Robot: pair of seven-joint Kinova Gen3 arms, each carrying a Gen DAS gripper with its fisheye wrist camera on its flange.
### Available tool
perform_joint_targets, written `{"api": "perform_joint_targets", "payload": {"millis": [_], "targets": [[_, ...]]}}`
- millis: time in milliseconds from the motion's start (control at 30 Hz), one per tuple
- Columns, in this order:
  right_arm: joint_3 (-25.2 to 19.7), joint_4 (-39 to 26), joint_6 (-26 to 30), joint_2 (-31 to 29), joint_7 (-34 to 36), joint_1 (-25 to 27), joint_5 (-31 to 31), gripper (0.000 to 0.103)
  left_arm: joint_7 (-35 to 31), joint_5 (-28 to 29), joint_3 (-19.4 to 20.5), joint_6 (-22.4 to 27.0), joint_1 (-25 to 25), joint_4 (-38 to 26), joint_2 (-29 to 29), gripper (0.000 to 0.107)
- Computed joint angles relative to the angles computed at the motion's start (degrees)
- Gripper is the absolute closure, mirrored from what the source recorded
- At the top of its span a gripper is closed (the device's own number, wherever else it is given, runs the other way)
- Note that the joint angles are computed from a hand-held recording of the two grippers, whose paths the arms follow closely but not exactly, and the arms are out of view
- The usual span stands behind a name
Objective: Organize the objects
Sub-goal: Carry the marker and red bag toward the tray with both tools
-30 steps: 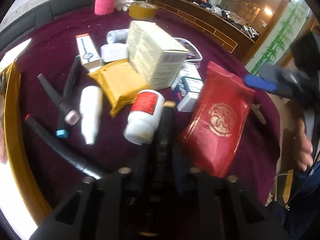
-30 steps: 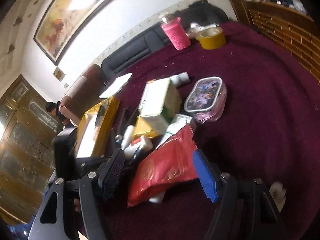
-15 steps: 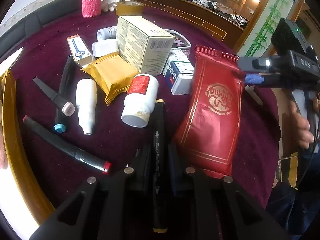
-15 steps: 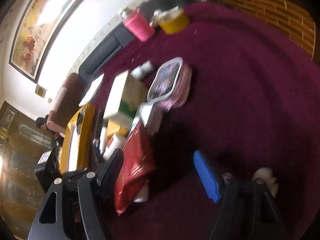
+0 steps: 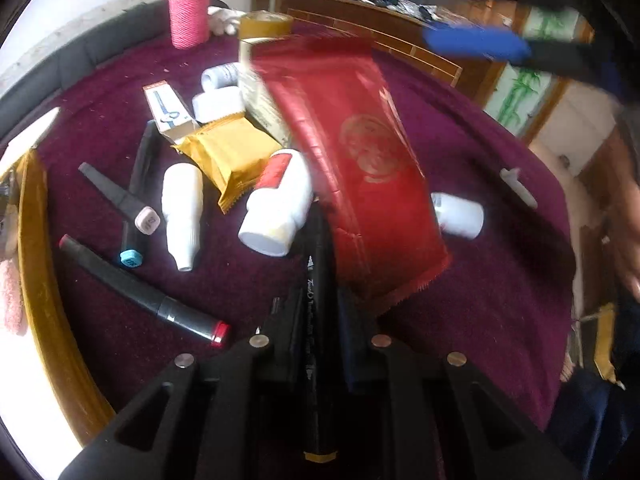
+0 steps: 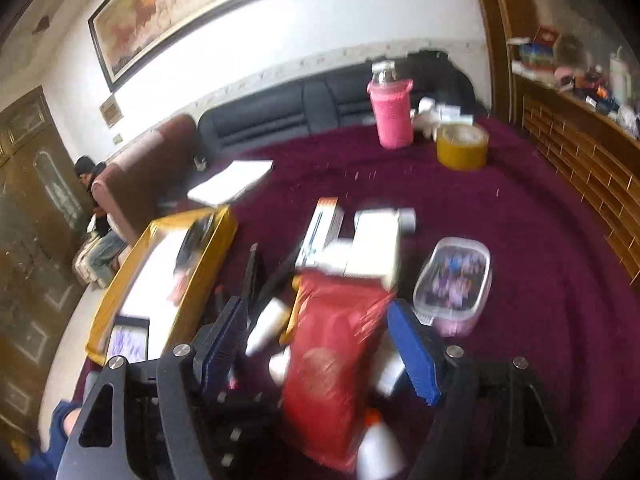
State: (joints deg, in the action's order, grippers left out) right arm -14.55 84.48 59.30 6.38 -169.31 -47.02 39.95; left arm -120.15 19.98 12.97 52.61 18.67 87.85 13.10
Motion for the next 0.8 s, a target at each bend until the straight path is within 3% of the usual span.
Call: {"api": "perform_joint_targets", "payload": {"millis": [100, 200, 300, 433, 533, 667, 733, 767, 800], "targets": [[-0.1, -1.3, 6.2, 1.6, -0.5, -3.0, 0.2, 0.025, 2.4, -2.5, -0.4, -3.0, 1.6, 1.3, -0.8, 0.092], [-5.0, -3.2, 9.9, 3.7, -1.4, -0.1, -1.3, 0.025, 1.9, 1.0, -0.6, -2.6, -1.1, 0.8, -1.1, 0.092], [-4.4, -2.9, 8.2, 3.8, -1.3, 1.1, -4.8, 0.024, 0.2, 5.5, -0.9, -3.0, -4.0, 1.1, -2.0, 0.092], [-2.8, -6.2, 11.1, 7.0, -0.6, 0.1, -4.6, 0.02, -3.8, 12.9, -1.6, -2.8, -8.3, 1.3, -3.3, 0.092], [-0.5, -10.6, 15.8, 11.1, -0.4, -2.3, -3.2, 0.017, -5.6, 16.9, -2.6, -2.9, -10.4, 1.8, -4.2, 0.092], [9.7, -20.9, 25.1, 19.4, 7.2, -9.5, -5.1, 0.016, -5.3, 18.9, -3.4, -3.1, -11.5, 1.7, -4.3, 0.092], [12.1, -23.1, 28.8, 23.0, 9.4, -11.2, -4.2, 0.016, -6.0, 19.8, -3.4, -3.2, -11.9, 1.7, -4.4, 0.092], [11.7, -22.6, 29.3, 23.2, 9.1, -11.2, -3.2, 0.018, -6.3, 20.4, -3.5, -3.4, -12.1, 1.8, -4.5, 0.092], [10.3, -21.3, 28.8, 22.4, 7.9, -10.3, -2.8, 0.03, -6.8, 20.9, -3.6, -3.2, -12.4, 1.9, -4.5, 0.092]]}}
